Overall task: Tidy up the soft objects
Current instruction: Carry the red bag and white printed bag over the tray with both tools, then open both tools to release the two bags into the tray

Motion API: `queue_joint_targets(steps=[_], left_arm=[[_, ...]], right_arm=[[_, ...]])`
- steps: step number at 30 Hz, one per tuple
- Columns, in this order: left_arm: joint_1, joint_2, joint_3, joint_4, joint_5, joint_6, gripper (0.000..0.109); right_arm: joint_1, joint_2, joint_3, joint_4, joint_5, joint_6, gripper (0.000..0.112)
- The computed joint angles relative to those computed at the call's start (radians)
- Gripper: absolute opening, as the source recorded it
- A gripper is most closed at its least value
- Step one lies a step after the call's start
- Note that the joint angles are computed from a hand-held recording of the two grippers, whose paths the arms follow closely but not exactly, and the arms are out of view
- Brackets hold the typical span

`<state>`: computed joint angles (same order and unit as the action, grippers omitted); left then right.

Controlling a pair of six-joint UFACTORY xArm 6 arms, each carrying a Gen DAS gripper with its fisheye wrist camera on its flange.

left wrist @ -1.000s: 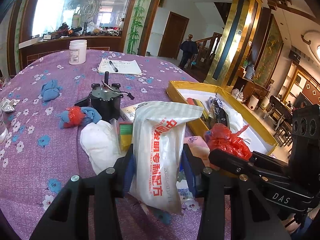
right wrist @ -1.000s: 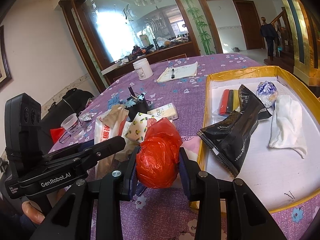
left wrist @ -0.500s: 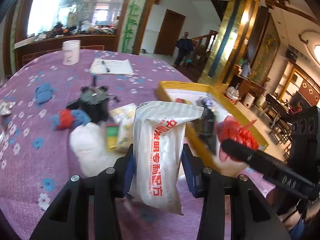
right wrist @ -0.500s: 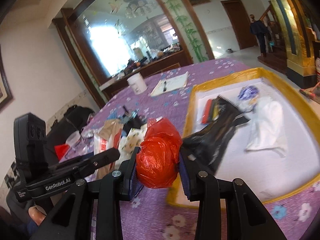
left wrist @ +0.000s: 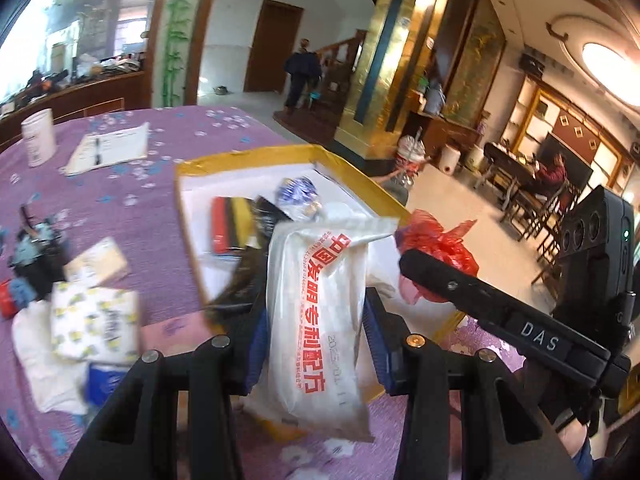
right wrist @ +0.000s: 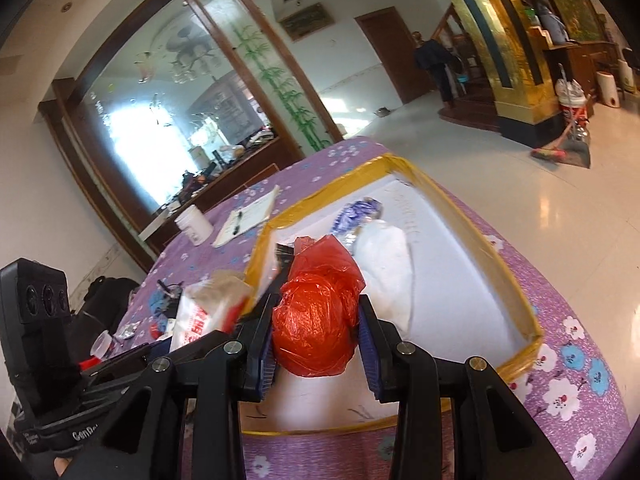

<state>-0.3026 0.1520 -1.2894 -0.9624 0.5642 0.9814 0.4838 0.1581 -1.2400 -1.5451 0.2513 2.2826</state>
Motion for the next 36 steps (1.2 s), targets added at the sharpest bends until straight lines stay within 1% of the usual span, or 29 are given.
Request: queue_joint_targets(steps=[1,2,4,6,8,11,14,16,18,19,20,21,25,27,29,30,31,33,36], left_arm=[[-0.004,0.009,-0.006,-0.001,0.008,0.005,0.042],[-0.006,0.018,-0.012,-0.003,0.021,0.009,0.042],[-0.005,0.046,-0.034,-0.004,0.055,0.018,0.042],[-0.012,0.052,-0.035,0.029,0.046,0.006,0.042],[-0.020,0.053,-0.026,0.037,0.024,0.002,0.042],[-0.026,0.049,-0.008,0.045,-0.009,0.005,0.042],[-0.030,0.047,0.001,0.053,-0.023,0.011,0.042],[-0.041,0.039,0.021,0.072,-0.062,0.007,0.042],[-0.050,0.047,0.023,0.121,-0.096,-0.033,0.042],[-0.049,0.060,0.014,0.163,-0.102,-0.076,0.042],[-0.039,0.086,-0.017,0.195,-0.067,-0.123,0.042],[-0.029,0.102,-0.041,0.200,-0.040,-0.147,0.041],[-0.032,0.109,-0.046,0.210,-0.064,-0.159,0.041],[-0.034,0.091,-0.028,0.162,-0.073,-0.106,0.041],[-0.039,0.072,-0.005,0.126,-0.097,-0.063,0.046],[-0.042,0.065,0.003,0.118,-0.108,-0.051,0.055],[-0.042,0.061,0.008,0.108,-0.112,-0.040,0.060],[-0.040,0.052,0.015,0.089,-0.104,-0.026,0.060],[-0.034,0.049,0.013,0.075,-0.092,-0.020,0.061]], right_arm=[[-0.005,-0.001,0.007,0.013,0.003,-0.008,0.040],[0.000,-0.007,0.014,0.020,0.028,-0.018,0.040],[0.015,-0.017,0.026,0.064,0.081,-0.083,0.040],[0.029,-0.018,0.026,0.088,0.127,-0.117,0.040],[0.038,-0.012,0.018,0.115,0.153,-0.158,0.040],[0.042,-0.008,0.013,0.157,0.165,-0.213,0.040],[0.044,0.006,-0.002,0.206,0.173,-0.269,0.040],[0.043,0.005,-0.002,0.221,0.172,-0.289,0.040],[0.043,0.005,-0.002,0.225,0.173,-0.293,0.040],[0.043,0.005,-0.002,0.231,0.176,-0.299,0.040],[0.046,0.005,-0.002,0.251,0.185,-0.318,0.040],[0.047,0.003,-0.001,0.267,0.189,-0.332,0.040],[0.054,0.005,-0.003,0.354,0.207,-0.417,0.040],[0.056,0.011,-0.008,0.379,0.212,-0.441,0.041],[0.055,0.014,-0.008,0.407,0.212,-0.462,0.043],[0.057,0.014,-0.010,0.404,0.217,-0.462,0.047],[0.058,0.014,-0.010,0.402,0.220,-0.460,0.050],[0.061,0.012,-0.011,0.387,0.224,-0.438,0.060],[0.070,0.007,-0.010,0.346,0.244,-0.390,0.061]])
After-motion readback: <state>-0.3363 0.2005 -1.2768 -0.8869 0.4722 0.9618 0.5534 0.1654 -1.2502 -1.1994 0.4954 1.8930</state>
